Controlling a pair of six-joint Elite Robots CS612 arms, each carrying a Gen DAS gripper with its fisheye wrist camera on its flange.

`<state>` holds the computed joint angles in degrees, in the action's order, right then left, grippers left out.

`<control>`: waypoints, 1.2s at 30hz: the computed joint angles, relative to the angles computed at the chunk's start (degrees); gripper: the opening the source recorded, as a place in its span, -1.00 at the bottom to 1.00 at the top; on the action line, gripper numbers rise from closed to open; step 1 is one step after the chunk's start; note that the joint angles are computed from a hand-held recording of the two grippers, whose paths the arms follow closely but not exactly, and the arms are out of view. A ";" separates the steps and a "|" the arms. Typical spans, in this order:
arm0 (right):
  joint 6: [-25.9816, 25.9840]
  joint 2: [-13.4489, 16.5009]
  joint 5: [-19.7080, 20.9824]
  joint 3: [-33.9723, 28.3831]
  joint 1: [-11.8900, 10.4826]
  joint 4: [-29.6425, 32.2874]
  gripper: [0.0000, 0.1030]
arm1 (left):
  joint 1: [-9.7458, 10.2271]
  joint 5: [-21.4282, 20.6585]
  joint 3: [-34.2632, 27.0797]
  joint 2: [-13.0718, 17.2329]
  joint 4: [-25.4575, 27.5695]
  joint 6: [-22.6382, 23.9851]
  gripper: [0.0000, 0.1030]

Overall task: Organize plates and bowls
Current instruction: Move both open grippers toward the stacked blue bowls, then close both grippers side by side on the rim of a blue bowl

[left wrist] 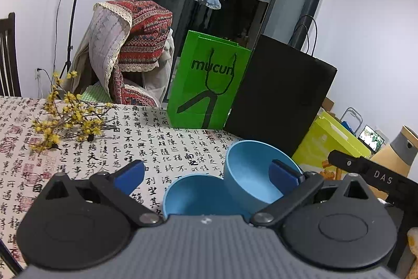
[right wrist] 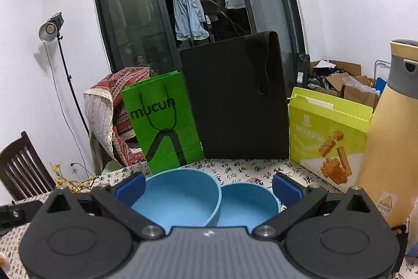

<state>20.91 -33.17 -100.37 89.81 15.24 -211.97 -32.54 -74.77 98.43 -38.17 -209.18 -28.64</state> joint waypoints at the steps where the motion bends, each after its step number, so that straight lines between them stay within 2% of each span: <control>1: 0.56 0.10 0.06 -0.36 -0.18 0.19 1.00 | 0.05 -0.07 -0.58 0.15 0.67 -0.24 1.00; 10: -0.19 2.05 -2.65 -4.20 -0.51 2.72 1.00 | 0.33 0.06 -4.95 1.74 5.61 -2.54 1.00; 16: -1.16 2.69 -0.16 -5.02 -1.11 3.90 1.00 | 0.24 -0.58 -7.33 2.96 8.36 -2.62 1.00; 19: 0.79 2.78 1.16 -5.08 -1.67 4.04 1.00 | 0.19 -0.69 -8.44 3.28 10.51 -3.23 1.00; 23: 1.61 2.94 3.73 -4.97 -2.30 3.74 1.00 | 0.08 -0.54 -9.55 4.05 10.30 -4.01 1.00; 26: 1.20 3.22 3.73 -5.33 -2.32 4.46 1.00 | 0.14 -1.28 -10.94 4.62 12.76 -4.93 1.00; 31: 1.49 3.83 3.15 -6.55 -2.30 6.94 0.87 | 0.01 -1.39 -12.82 5.44 16.54 -6.66 1.00; 34: 0.53 4.31 2.90 -7.32 -2.18 7.73 0.85 | -0.40 0.80 -13.71 6.19 16.91 -6.39 1.00; 36: 0.13 4.54 3.01 -7.87 -2.13 8.93 0.66 | -0.44 1.18 -14.37 6.62 17.85 -7.07 1.00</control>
<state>21.05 -28.63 -97.37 81.95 13.12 -203.05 -32.98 -73.58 84.05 -31.55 -191.33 -35.72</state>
